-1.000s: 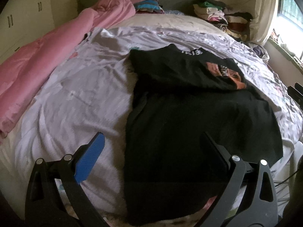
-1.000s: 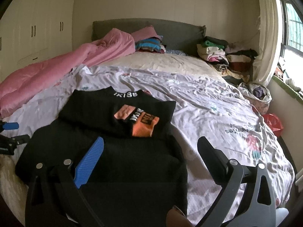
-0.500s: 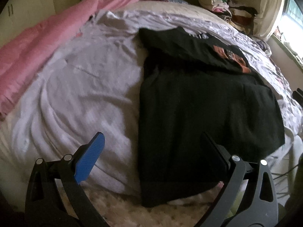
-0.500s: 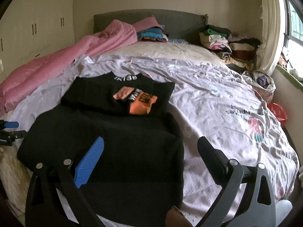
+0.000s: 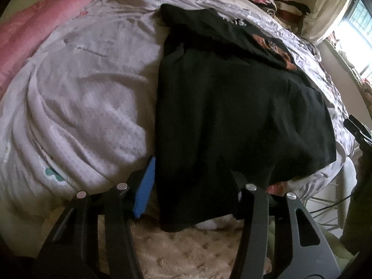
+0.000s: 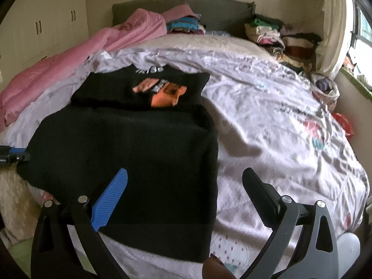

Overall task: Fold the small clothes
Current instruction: 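Close both tools on the black shirt hem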

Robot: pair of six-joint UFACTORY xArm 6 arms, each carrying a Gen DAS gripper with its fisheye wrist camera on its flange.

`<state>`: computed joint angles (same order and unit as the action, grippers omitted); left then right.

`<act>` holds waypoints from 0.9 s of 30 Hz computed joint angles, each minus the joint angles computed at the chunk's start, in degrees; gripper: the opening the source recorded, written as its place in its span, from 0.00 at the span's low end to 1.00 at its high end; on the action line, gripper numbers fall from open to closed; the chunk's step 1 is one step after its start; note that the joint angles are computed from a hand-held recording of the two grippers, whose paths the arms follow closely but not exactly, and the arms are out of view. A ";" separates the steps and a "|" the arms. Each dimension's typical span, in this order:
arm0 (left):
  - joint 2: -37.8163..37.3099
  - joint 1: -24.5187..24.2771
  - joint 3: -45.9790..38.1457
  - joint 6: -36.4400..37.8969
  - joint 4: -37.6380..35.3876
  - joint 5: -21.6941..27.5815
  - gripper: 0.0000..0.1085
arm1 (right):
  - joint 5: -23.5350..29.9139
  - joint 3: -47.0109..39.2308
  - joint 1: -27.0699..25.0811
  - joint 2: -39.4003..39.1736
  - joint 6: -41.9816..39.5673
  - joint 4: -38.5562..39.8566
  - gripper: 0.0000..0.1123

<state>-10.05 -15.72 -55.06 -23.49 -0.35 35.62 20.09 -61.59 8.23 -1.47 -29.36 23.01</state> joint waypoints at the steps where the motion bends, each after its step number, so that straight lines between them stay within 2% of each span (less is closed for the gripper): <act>1: 0.08 0.03 0.32 0.73 -1.34 -0.02 0.41 | 0.54 0.12 -0.13 -0.13 -0.54 0.47 0.88; 11: 0.24 -0.18 1.44 1.08 -2.06 0.17 0.38 | 11.08 1.01 -3.29 -0.47 -5.63 5.22 0.87; 12: 0.26 -0.19 1.43 0.93 -1.93 0.24 0.38 | 11.90 1.23 -3.68 -0.54 -5.75 5.61 0.83; 13: 0.29 -0.19 1.38 0.71 -1.64 0.40 0.38 | 13.02 1.23 -4.09 -0.48 -6.04 6.21 0.72; 16: 0.64 -0.35 1.02 -0.31 -0.35 0.72 0.38 | 18.11 0.02 -5.59 0.90 -5.74 7.79 0.62; 20: 1.13 -0.39 0.67 -0.71 0.13 0.75 0.36 | 18.53 0.72 -5.78 1.54 -5.38 7.25 0.38; 22: 2.05 -0.71 -0.26 -2.07 1.66 0.86 0.28 | 19.28 1.05 -5.69 0.60 -7.94 8.83 0.14; 24: 1.66 -0.67 -0.16 -2.28 2.27 0.66 0.20 | 20.03 0.87 -5.75 0.02 -9.96 10.30 0.08; 26: 0.77 -0.31 0.20 -2.06 2.10 -0.07 0.07 | 20.73 0.47 -6.21 -0.68 -12.62 13.73 0.07; 27: 0.43 -0.12 0.29 -1.49 1.10 -0.45 0.05 | 20.94 0.22 -6.34 -1.02 -14.03 15.50 0.07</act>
<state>-9.62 -15.84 -54.77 -24.98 0.75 35.18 41.04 -61.37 1.88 -2.49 -43.39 38.51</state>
